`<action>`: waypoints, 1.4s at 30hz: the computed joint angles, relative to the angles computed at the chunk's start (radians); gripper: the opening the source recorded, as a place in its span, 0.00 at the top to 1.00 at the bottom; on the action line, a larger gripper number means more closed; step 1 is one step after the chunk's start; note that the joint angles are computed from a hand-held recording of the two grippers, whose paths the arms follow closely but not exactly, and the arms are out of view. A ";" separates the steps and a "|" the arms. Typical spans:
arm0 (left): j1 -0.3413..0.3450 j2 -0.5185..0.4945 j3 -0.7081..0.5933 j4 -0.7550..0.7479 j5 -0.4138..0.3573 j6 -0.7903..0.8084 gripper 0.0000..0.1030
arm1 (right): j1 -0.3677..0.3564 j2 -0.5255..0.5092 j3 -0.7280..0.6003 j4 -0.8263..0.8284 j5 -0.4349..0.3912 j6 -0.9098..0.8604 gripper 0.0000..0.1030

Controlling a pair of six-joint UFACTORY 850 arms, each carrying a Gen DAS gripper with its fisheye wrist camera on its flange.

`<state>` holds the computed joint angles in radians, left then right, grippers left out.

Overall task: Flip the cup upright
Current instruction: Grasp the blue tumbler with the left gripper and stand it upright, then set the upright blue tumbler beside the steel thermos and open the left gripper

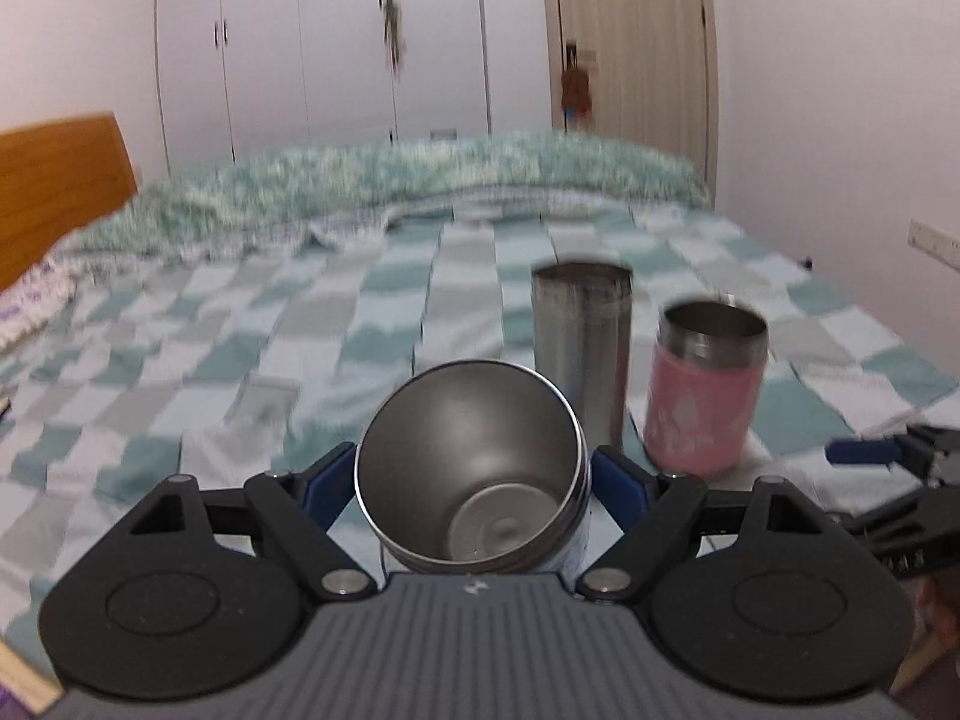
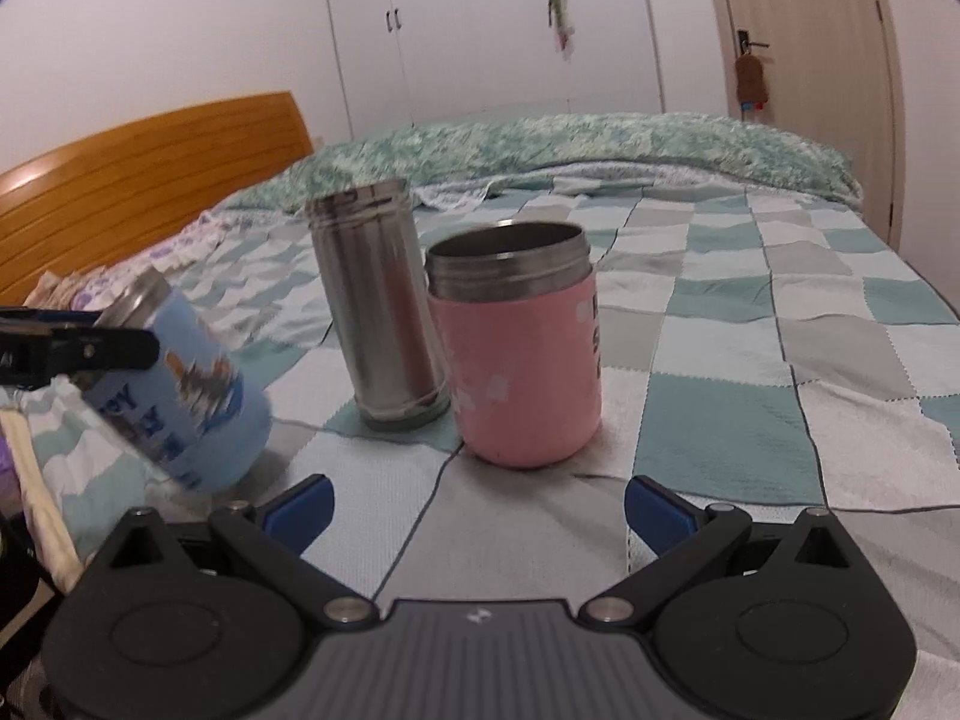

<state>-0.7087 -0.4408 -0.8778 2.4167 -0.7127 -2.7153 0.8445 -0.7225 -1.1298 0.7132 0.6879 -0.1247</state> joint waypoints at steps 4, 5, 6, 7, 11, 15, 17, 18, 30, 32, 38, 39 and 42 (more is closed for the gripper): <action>0.003 -0.052 -0.054 -0.012 -0.091 0.029 0.18 | 0.006 -0.011 -0.010 0.030 0.052 -0.020 0.00; 0.007 -0.066 -0.072 -0.012 -0.095 0.030 0.18 | 0.008 -0.015 -0.014 0.042 0.063 -0.033 0.00; 0.011 -0.078 -0.084 -0.010 -0.099 0.027 0.18 | 0.008 -0.017 -0.017 0.050 0.069 -0.042 0.00; 0.018 -0.096 -0.105 -0.006 -0.102 0.027 0.18 | 0.008 -0.021 -0.021 0.059 0.076 -0.052 0.00; 0.031 -0.158 -0.159 0.010 -0.140 0.028 0.18 | 0.009 -0.034 -0.032 0.092 0.100 -0.089 0.00; 0.042 -0.205 -0.188 0.033 -0.158 0.014 0.18 | 0.005 -0.050 -0.045 0.119 0.125 -0.111 0.00; 0.052 -0.234 -0.211 0.038 -0.133 0.005 0.18 | 0.003 -0.058 -0.051 0.129 0.131 -0.117 0.00; 0.055 -0.254 -0.218 0.044 -0.144 -0.004 0.18 | 0.001 -0.062 -0.055 0.133 0.134 -0.121 0.00; 0.018 -0.204 -0.104 0.093 -0.357 -0.082 0.00 | 0.023 -0.053 -0.043 0.159 0.178 -0.155 0.00; 0.000 -0.162 -0.057 0.087 -0.395 -0.096 0.00 | 0.036 -0.039 -0.028 0.173 0.194 -0.159 0.00; -0.075 -0.035 0.090 0.054 -0.482 -0.124 0.00 | 0.099 0.023 0.042 0.221 0.273 -0.172 0.00; -0.089 -0.014 0.115 0.049 -0.485 -0.133 0.00 | 0.112 0.034 0.055 0.232 0.287 -0.174 0.00; -0.126 0.030 0.180 0.035 -0.495 -0.168 0.00 | 0.151 0.062 0.091 0.267 0.323 -0.184 0.00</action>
